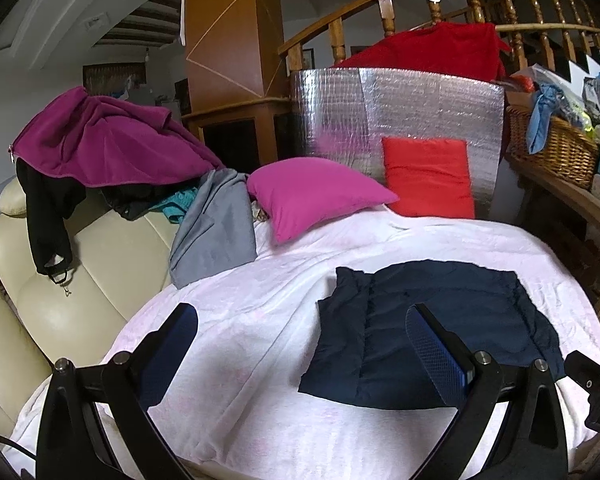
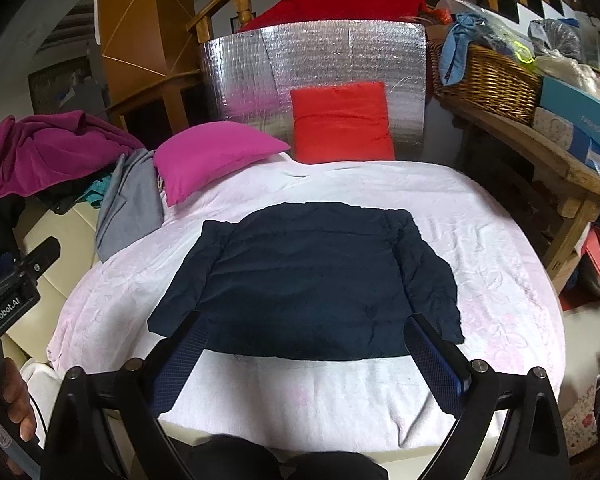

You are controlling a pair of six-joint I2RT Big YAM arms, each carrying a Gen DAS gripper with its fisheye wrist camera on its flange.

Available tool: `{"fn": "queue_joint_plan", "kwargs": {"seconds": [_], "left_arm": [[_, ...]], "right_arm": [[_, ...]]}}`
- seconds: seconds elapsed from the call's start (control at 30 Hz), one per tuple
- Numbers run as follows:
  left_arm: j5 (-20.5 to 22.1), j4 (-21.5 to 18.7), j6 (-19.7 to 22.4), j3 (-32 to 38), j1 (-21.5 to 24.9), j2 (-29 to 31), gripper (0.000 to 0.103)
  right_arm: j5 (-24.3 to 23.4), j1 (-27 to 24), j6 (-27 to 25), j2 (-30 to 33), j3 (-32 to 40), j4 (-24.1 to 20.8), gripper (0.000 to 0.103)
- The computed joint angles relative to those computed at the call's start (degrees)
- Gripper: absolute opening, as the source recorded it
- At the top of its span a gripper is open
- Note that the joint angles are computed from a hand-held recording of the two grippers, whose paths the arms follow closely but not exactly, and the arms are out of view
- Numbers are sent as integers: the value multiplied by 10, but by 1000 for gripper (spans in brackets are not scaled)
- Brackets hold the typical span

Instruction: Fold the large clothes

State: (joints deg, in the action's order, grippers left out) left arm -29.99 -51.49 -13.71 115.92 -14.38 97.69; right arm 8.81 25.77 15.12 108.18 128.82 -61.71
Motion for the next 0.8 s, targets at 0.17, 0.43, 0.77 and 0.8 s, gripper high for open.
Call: {"fn": "queue_joint_plan", "kwargs": {"seconds": [0.17, 0.43, 0.77, 0.8], "left_arm": [[-3, -23, -3, 22, 6, 23, 103], [-2, -35, 5, 40, 6, 40, 103], [1, -31, 4, 33, 4, 34, 103], [1, -29, 4, 30, 4, 31, 103]], "right_arm": [[-18, -6, 10, 34, 29, -18, 100], [-30, -13, 22, 50, 35, -23, 100], [-29, -15, 24, 39, 20, -15, 100], [-28, -15, 24, 38, 18, -15, 100]]}}
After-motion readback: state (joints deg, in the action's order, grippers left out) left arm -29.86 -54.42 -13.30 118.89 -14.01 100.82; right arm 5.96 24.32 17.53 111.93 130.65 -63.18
